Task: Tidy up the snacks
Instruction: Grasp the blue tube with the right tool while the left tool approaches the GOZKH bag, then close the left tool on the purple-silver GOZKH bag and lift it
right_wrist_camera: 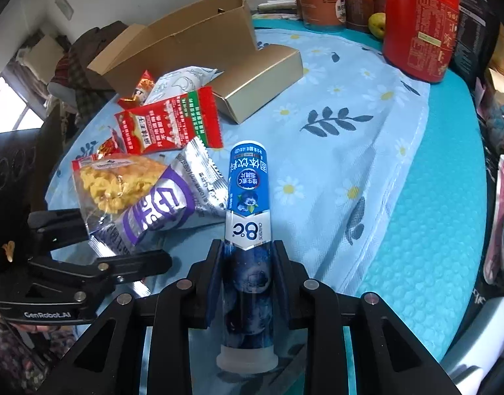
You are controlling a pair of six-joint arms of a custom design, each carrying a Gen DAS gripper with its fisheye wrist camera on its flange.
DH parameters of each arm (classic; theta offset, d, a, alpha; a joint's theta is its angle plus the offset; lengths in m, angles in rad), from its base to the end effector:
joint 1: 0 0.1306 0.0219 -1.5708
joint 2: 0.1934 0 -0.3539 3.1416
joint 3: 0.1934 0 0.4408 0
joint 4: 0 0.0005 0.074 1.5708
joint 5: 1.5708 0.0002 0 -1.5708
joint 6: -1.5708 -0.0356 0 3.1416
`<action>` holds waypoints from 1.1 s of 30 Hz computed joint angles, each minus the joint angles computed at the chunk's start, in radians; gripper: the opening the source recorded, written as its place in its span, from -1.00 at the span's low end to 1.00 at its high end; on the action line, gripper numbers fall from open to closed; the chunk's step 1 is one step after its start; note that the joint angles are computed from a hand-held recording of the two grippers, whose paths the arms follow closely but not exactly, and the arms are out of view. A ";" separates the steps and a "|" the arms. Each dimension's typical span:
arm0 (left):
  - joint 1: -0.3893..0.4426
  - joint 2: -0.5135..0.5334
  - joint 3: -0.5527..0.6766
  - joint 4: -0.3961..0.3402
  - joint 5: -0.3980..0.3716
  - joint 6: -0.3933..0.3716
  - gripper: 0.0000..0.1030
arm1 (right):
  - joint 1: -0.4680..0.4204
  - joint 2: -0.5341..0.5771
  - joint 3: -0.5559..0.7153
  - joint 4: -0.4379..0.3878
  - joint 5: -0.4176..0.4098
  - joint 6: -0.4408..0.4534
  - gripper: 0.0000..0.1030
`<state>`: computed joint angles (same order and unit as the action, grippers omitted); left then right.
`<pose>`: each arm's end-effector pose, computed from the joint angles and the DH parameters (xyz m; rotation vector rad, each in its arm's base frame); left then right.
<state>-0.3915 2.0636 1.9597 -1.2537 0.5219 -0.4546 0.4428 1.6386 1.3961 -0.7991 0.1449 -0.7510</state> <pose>0.6461 -0.2865 0.2562 1.2321 2.5401 -0.7437 0.5411 0.2503 0.2723 0.4521 2.5754 0.2412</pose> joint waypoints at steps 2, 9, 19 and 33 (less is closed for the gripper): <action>-0.005 0.002 0.002 0.008 -0.011 -0.007 -0.14 | -0.001 0.008 0.007 -0.008 0.005 0.006 -0.44; -0.021 0.028 0.041 0.033 -0.033 0.014 -0.13 | -0.006 0.029 0.033 -0.024 0.021 0.012 -0.43; -0.028 -0.004 -0.014 0.114 -0.058 -0.012 -0.17 | -0.003 0.047 0.056 -0.047 0.051 0.033 -0.42; -0.007 -0.034 -0.035 0.075 -0.003 -0.018 -0.23 | 0.003 -0.015 -0.013 0.030 0.083 -0.006 -0.44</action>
<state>-0.3984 2.0299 1.9250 -1.1789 0.5186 -0.4726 0.4455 1.6240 1.3827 -0.7693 0.2280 -0.7572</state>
